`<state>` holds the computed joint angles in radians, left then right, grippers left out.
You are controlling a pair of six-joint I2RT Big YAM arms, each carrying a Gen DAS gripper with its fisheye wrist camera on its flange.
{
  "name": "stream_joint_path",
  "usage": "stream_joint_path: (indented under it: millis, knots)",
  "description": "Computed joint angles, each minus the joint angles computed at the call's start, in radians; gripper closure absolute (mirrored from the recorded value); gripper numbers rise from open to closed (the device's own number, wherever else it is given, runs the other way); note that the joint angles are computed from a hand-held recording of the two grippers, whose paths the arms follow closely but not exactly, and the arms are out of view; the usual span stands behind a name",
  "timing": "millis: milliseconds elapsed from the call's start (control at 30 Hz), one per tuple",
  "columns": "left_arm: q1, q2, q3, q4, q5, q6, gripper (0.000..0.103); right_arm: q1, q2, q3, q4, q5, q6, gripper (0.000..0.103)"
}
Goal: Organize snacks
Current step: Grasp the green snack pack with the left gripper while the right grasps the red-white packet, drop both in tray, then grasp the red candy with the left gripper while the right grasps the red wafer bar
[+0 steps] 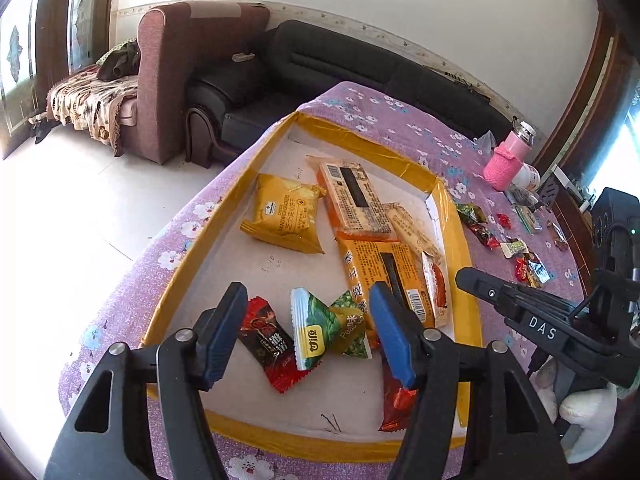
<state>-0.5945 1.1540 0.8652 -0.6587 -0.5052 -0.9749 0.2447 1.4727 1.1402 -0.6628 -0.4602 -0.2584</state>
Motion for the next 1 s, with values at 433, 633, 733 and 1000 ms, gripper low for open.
stream_joint_path:
  millis: [433,633,733,1000]
  knots:
    - [-0.079,0.002,0.084,-0.062,-0.04,-0.007,0.035,-0.248,-0.051,0.059,0.01,-0.124,0.023,0.077]
    - [-0.128,0.075,0.182,-0.06,-0.024,0.033,0.035,-0.445,-0.003,0.136,0.017,-0.106,0.029,0.063]
    - [-0.14,0.127,0.258,-0.026,0.018,0.07,0.035,-0.504,0.052,0.193,0.003,-0.098,0.028,0.058]
    - [-0.141,0.366,0.495,-0.04,0.186,0.14,0.031,-0.53,0.282,0.363,-0.115,-0.132,0.06,0.051]
